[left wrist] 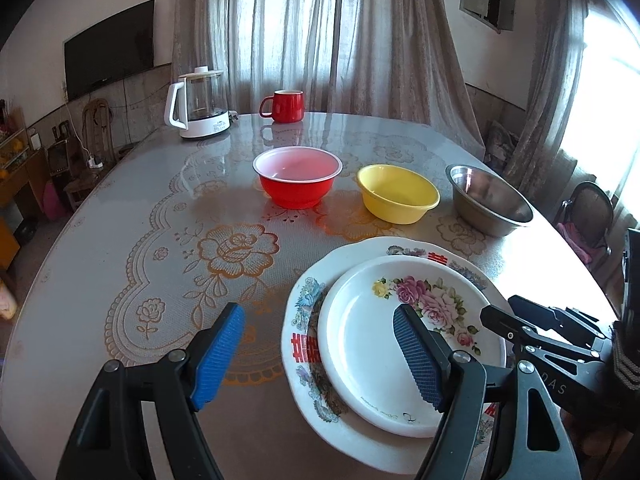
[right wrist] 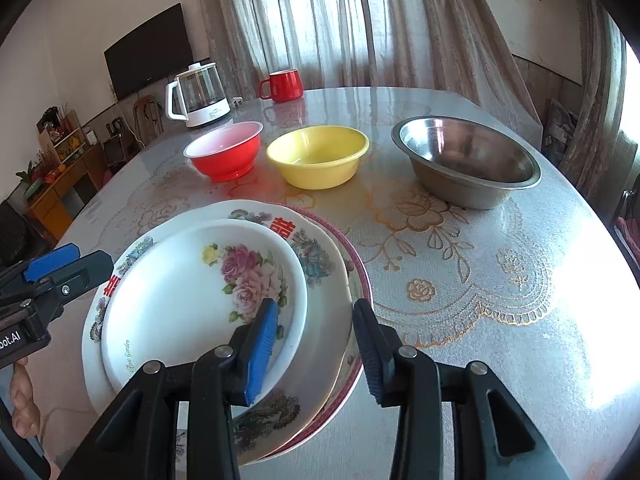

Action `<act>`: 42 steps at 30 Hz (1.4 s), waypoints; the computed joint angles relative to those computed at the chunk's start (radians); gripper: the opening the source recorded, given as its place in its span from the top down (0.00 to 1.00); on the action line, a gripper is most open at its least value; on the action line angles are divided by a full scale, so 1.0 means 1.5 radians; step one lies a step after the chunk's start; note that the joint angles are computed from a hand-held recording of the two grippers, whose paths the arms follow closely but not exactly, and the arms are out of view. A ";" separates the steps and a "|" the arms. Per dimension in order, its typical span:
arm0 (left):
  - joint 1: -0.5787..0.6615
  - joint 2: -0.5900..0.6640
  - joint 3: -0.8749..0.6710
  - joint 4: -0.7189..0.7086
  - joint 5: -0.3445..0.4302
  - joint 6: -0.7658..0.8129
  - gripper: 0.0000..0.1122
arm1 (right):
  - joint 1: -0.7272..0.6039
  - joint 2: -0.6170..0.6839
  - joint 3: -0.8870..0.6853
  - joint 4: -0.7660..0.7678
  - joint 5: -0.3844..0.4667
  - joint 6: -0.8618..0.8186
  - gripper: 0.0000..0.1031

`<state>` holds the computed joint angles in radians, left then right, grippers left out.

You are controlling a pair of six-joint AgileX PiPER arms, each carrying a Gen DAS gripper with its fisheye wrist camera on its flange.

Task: Organize plates and bowls
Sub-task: 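Withdraw the open left tool from the plate stack, then move the right tool toward the stainless steel bowl rim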

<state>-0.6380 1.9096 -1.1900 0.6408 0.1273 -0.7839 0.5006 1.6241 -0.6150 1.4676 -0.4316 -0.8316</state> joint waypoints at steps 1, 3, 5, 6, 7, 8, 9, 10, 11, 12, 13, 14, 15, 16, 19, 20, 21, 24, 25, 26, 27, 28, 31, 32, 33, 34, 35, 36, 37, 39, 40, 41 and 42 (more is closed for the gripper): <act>-0.003 -0.003 0.002 0.024 0.002 -0.023 0.31 | 0.002 -0.005 0.003 0.006 -0.006 -0.003 0.59; -0.010 -0.007 0.004 0.083 0.006 -0.078 0.31 | -0.002 -0.017 0.011 0.003 -0.007 0.002 0.58; -0.021 -0.010 0.006 0.164 0.016 -0.154 0.31 | -0.014 -0.030 0.023 -0.015 0.001 0.026 0.57; -0.024 -0.011 0.006 0.188 0.019 -0.174 0.31 | -0.021 -0.037 0.029 -0.027 0.006 0.039 0.57; -0.029 -0.012 0.005 0.204 0.021 -0.186 0.31 | -0.028 -0.042 0.033 -0.033 0.009 0.045 0.57; -0.034 -0.013 0.005 0.224 0.025 -0.201 0.31 | -0.035 -0.046 0.037 -0.036 0.011 0.048 0.57; -0.039 -0.013 0.003 0.241 0.030 -0.213 0.31 | -0.043 -0.050 0.041 -0.042 0.014 0.054 0.57; -0.044 -0.013 0.002 0.258 0.034 -0.224 0.31 | -0.053 -0.055 0.046 -0.053 0.019 0.063 0.57; -0.050 -0.012 -0.002 0.270 0.037 -0.230 0.31 | -0.063 -0.061 0.052 -0.062 0.024 0.072 0.57; -0.054 -0.011 -0.005 0.281 0.041 -0.237 0.31 | -0.075 -0.066 0.056 -0.074 0.029 0.083 0.57; -0.059 -0.010 -0.009 0.288 0.045 -0.239 0.31 | -0.086 -0.071 0.061 -0.088 0.034 0.096 0.57; -0.063 -0.009 -0.012 0.291 0.047 -0.237 0.31 | -0.097 -0.076 0.065 -0.098 0.038 0.105 0.57; -0.067 -0.007 -0.018 0.285 0.049 -0.227 0.30 | -0.108 -0.080 0.069 -0.107 0.040 0.113 0.57; -0.071 -0.006 -0.022 0.282 0.053 -0.220 0.30 | -0.119 -0.083 0.071 -0.115 0.044 0.119 0.57; -0.084 0.000 -0.034 0.301 0.064 -0.223 0.30 | -0.157 -0.091 0.078 -0.143 0.058 0.136 0.57; -0.089 0.002 -0.038 0.304 0.068 -0.221 0.30 | -0.170 -0.094 0.080 -0.153 0.063 0.142 0.57; -0.092 0.005 -0.043 0.304 0.071 -0.217 0.30 | -0.183 -0.097 0.081 -0.164 0.068 0.149 0.57; -0.101 0.013 -0.058 0.274 0.077 -0.180 0.29 | -0.220 -0.104 0.085 -0.206 0.081 0.181 0.57; -0.103 0.014 -0.059 0.268 0.078 -0.172 0.29 | -0.232 -0.105 0.086 -0.221 0.086 0.193 0.57; -0.105 0.016 -0.064 0.257 0.079 -0.157 0.29 | -0.244 -0.106 0.087 -0.237 0.090 0.206 0.57; -0.106 0.019 -0.068 0.250 0.079 -0.147 0.29 | -0.255 -0.105 0.086 -0.252 0.094 0.217 0.57; -0.108 0.022 -0.072 0.244 0.081 -0.138 0.28 | -0.266 -0.104 0.085 -0.262 0.098 0.224 0.57; -0.116 0.032 -0.089 0.222 0.090 -0.109 0.28 | -0.305 -0.101 0.084 -0.335 0.114 0.284 0.57; -0.117 0.036 -0.094 0.211 0.091 -0.096 0.28 | -0.321 -0.099 0.081 -0.362 0.122 0.307 0.57; -0.119 0.039 -0.100 0.202 0.094 -0.084 0.28 | -0.336 -0.097 0.079 -0.398 0.127 0.339 0.57; -0.121 0.042 -0.106 0.196 0.096 -0.075 0.27 | -0.351 -0.094 0.077 -0.438 0.132 0.376 0.57; -0.122 0.046 -0.112 0.184 0.098 -0.061 0.27 | -0.368 -0.089 0.073 -0.475 0.139 0.409 0.57; -0.122 0.050 -0.118 0.170 0.099 -0.045 0.27 | -0.384 -0.085 0.068 -0.508 0.146 0.438 0.57; -0.124 0.054 -0.125 0.152 0.101 -0.027 0.27 | -0.401 -0.079 0.062 -0.549 0.153 0.473 0.57; -0.123 0.064 -0.141 0.108 0.104 0.019 0.26 | -0.435 -0.065 0.045 -0.627 0.167 0.540 0.57; -0.123 0.070 -0.152 0.072 0.107 0.054 0.26 | -0.452 -0.057 0.037 -0.681 0.172 0.588 0.57; -0.122 0.077 -0.164 0.030 0.110 0.094 0.26 | -0.470 -0.048 0.026 -0.736 0.179 0.641 0.57; -0.120 0.083 -0.174 -0.009 0.113 0.132 0.26 | -0.486 -0.036 0.013 -0.776 0.187 0.681 0.57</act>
